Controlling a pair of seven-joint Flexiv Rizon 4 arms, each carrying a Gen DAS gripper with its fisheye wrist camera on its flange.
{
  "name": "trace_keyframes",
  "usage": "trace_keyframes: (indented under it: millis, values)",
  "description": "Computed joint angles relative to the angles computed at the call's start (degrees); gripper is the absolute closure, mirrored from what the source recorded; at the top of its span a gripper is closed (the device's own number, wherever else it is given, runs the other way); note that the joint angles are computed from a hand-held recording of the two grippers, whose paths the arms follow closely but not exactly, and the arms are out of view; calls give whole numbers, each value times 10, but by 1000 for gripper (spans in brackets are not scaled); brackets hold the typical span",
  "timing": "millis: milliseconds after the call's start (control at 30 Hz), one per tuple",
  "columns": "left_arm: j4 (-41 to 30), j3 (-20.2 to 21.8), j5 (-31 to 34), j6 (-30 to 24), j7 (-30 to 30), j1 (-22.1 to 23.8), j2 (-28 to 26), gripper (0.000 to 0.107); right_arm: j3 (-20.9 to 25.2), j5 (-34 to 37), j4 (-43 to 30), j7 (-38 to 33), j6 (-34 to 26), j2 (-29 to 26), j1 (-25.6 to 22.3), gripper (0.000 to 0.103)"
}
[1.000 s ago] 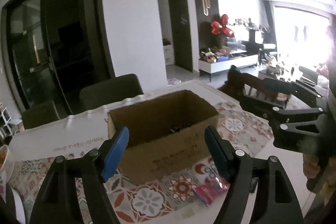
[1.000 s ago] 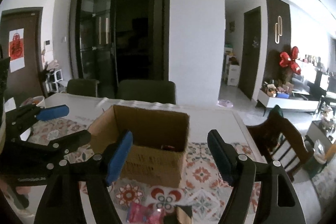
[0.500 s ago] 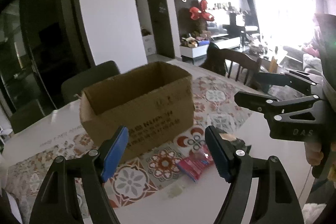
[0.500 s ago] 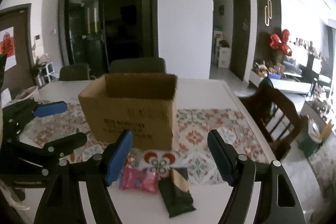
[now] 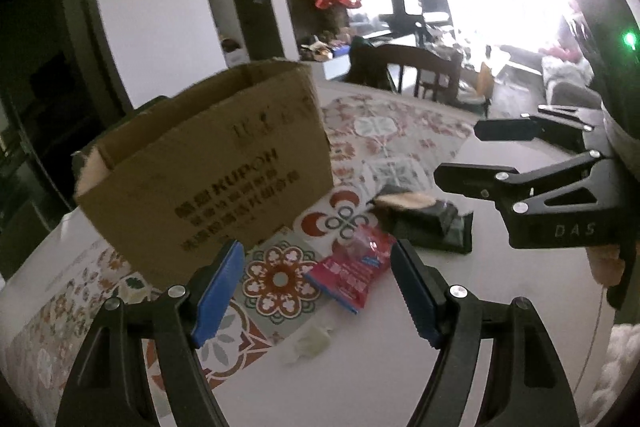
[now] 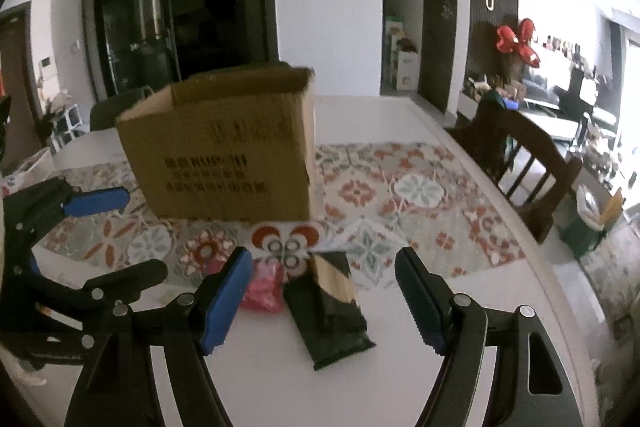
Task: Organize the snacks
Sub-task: 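Move both grippers back toward the pink bag and green pack, then grasp the pink candy bag with the left gripper while the right grasps the green pack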
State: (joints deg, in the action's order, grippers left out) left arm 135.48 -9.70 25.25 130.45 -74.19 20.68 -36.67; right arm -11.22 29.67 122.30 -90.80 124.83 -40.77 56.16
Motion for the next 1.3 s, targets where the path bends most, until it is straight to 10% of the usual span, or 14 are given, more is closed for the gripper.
trace_keyframes:
  millis: [833,1300]
  values:
    - [-67,-203,-27,-188,144,145,-103,31,23,-144,-40,121,-73,-62,-83,41]
    - [-47,-242,-76,-193,155,177,-117,68,33,-199,-44,142,-81,-71,-101,70]
